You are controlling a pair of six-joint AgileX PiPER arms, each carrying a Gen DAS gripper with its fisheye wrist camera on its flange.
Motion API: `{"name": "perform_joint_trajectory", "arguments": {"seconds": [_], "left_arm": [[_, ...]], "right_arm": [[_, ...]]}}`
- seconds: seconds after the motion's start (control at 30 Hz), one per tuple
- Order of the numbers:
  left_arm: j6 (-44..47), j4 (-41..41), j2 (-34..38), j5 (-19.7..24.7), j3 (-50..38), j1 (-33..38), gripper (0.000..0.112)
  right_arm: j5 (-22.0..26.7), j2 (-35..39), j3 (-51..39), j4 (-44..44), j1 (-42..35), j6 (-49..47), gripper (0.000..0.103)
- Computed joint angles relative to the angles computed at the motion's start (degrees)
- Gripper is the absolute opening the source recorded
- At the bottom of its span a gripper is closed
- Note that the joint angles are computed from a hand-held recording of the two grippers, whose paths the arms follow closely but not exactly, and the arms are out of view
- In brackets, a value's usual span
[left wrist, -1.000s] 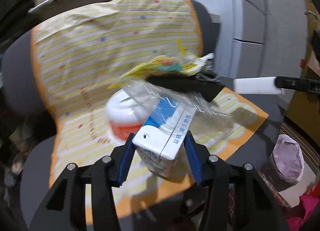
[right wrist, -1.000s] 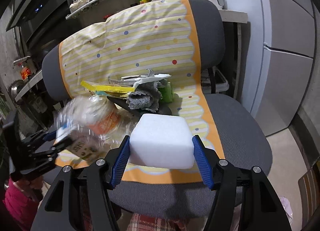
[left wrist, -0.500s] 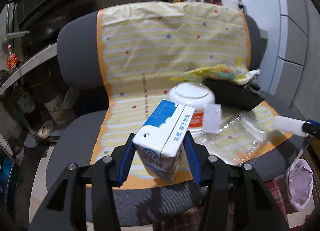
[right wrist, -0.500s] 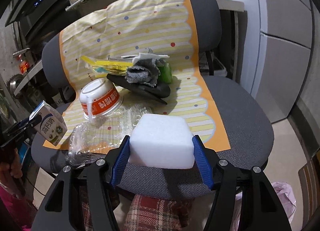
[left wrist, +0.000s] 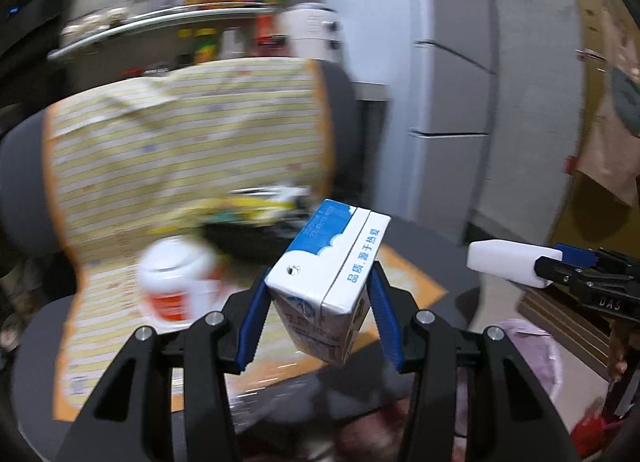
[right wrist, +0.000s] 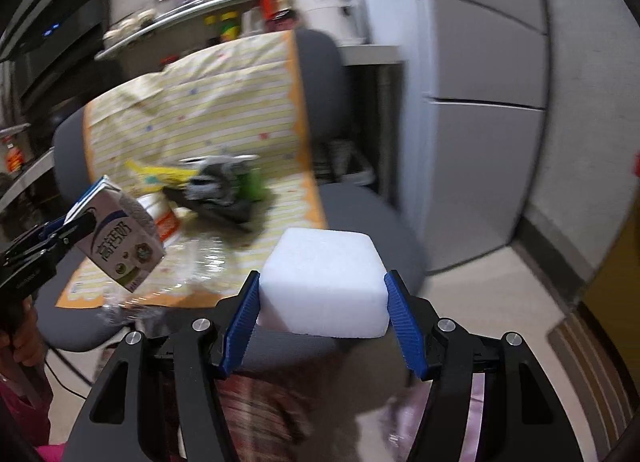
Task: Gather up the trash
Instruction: 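Carry foam block and carton to the pink bin, release foam from right gripper, then open the left gripper to drop the milk carton into the bin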
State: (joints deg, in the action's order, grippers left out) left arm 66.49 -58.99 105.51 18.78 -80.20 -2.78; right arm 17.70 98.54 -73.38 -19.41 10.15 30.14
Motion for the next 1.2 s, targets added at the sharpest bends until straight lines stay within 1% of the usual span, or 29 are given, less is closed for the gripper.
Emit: {"name": "perform_joint_trajectory", "arguments": {"seconds": [0.03,0.1,0.13,0.27,0.37,0.43,0.5,0.57,0.63,0.73,0.8,0.97,1.03,1.1,1.2], "left_arm": [[1.1,-1.4,0.4,0.0,-0.1,-1.3,0.047],[3.8,-4.5,1.8,0.1,-0.8,-4.6,0.047],[5.0,-5.7,2.7,0.2,-1.2,-6.3,0.047],[5.8,-6.1,5.1,0.5,-2.4,-11.4,0.047],[4.9,-4.4,7.4,0.7,-3.9,-14.7,0.047],[2.6,-1.4,8.7,1.1,-4.9,-16.4,0.047],[1.4,-0.1,9.6,1.5,-5.3,-17.5,0.047],[-0.3,1.6,10.0,1.8,-5.4,-18.2,0.047],[-1.5,2.8,10.5,2.0,-5.7,-18.5,0.047],[-2.6,3.8,10.7,2.1,-5.9,-18.5,0.047],[-3.0,4.1,10.7,2.2,-6.2,-18.4,0.047],[-0.1,1.4,10.1,1.8,-5.2,-18.4,0.047],[1.8,-0.4,9.8,2.1,-4.6,-18.5,0.047],[3.1,-1.5,9.8,3.1,-4.4,-18.8,0.047],[3.1,-0.7,10.8,4.2,-5.3,-20.2,0.047]], "right_arm": [[0.0,-1.2,1.6,-3.2,-0.5,3.3,0.062],[0.5,-4.3,5.8,-13.4,-1.7,13.6,0.062],[0.8,-5.4,7.4,-17.0,-2.3,17.3,0.062],[0.7,-8.5,13.2,-24.2,-5.3,26.3,0.062],[1.4,-8.8,16.4,-29.1,-7.3,32.6,0.063],[1.6,-8.4,18.0,-32.1,-8.5,36.0,0.064],[2.1,-6.6,18.5,-33.4,-10.0,37.7,0.064],[1.4,-5.4,19.3,-34.0,-11.6,38.9,0.066],[0.3,-4.2,20.0,-33.8,-13.3,40.0,0.072],[-1.4,-3.4,20.5,-31.4,-15.3,39.4,0.076],[-1.8,-4.2,20.9,-31.3,-15.5,39.5,0.076],[0.0,-8.9,22.5,-42.3,-13.7,50.3,0.076],[0.8,-11.1,22.7,-44.5,-12.8,52.6,0.076],[1.1,-12.1,22.4,-44.6,-12.5,52.4,0.076],[1.6,-13.8,22.6,-45.6,-12.2,53.2,0.078]]}}
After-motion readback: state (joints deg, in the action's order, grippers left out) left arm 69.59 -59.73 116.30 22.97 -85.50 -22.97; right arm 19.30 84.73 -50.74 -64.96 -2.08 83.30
